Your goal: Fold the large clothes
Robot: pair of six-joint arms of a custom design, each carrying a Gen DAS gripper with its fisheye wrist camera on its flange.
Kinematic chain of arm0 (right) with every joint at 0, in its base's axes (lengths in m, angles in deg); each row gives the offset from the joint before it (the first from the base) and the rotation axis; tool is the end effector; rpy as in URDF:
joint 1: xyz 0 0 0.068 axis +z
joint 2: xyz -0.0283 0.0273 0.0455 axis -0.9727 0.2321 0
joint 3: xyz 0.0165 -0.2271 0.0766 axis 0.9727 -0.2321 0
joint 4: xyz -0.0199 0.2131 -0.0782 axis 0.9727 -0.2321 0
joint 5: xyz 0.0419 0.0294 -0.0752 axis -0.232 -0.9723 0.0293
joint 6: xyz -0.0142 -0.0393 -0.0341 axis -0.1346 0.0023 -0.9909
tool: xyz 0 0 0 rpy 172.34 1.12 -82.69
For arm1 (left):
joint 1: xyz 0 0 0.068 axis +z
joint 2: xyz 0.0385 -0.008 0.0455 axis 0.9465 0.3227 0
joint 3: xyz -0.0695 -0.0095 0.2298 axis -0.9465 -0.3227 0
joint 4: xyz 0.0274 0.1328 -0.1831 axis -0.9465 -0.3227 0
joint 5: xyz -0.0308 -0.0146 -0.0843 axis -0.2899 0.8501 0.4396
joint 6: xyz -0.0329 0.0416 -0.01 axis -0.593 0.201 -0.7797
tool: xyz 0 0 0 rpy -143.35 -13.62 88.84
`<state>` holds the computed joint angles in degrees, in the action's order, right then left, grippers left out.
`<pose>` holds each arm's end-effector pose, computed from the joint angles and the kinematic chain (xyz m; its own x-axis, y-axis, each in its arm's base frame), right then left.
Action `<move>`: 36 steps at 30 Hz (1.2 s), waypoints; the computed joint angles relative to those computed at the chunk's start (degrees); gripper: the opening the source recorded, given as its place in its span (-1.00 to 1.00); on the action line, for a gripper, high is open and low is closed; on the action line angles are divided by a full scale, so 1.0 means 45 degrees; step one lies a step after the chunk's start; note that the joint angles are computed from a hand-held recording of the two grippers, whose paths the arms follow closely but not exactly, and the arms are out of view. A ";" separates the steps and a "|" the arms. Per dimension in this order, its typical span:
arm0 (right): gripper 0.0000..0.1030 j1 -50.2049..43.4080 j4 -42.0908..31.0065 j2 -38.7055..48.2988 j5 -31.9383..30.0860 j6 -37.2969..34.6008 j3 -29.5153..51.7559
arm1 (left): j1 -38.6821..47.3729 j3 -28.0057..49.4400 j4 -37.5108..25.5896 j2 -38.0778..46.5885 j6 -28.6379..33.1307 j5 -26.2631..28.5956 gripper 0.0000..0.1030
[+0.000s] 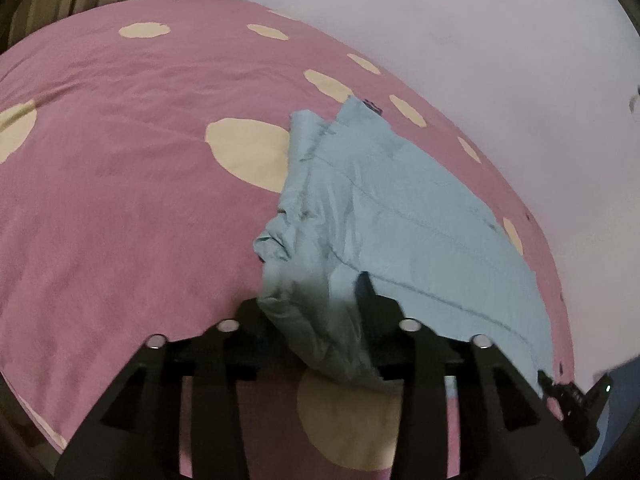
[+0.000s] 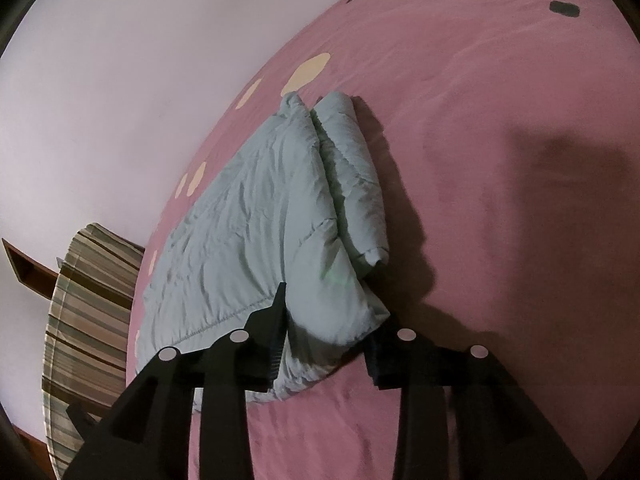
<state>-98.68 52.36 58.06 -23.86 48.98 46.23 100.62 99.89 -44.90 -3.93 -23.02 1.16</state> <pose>0.2090 -0.0648 0.1388 -0.6282 0.6884 -0.3626 0.3554 0.6684 0.6534 0.2296 0.1085 0.1842 -0.7300 -0.4210 -0.5384 -0.1857 0.8803 -0.4366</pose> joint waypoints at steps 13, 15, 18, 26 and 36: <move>-0.06 -0.0212 -0.2656 -0.2161 0.0432 -0.1240 -0.0269 | 0.0278 0.0088 -0.1923 -0.0518 0.2043 0.0381 0.23; 0.00 -0.0014 -0.3330 -0.2790 0.0778 -0.1582 -0.0310 | 0.0414 -0.0134 -0.2230 -0.1026 0.2474 0.0248 0.23; 0.05 0.0771 -0.4362 -0.3738 0.1687 -0.1927 -0.0200 | 0.0836 -0.0234 -0.3024 -0.1723 0.3180 0.0443 0.23; 0.08 0.4529 -0.6021 -0.4724 0.4580 -0.1803 0.1348 | 0.1146 0.0430 -0.4445 -0.3298 0.4140 0.0931 0.39; 0.08 0.7628 -0.4762 -0.0698 0.6121 -0.1717 0.4824 | 0.0107 0.3147 -0.3873 -0.0668 0.3243 -0.0126 0.41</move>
<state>-64.35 30.93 54.92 3.69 41.26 67.94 101.10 114.05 -62.33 -6.93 -8.42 0.59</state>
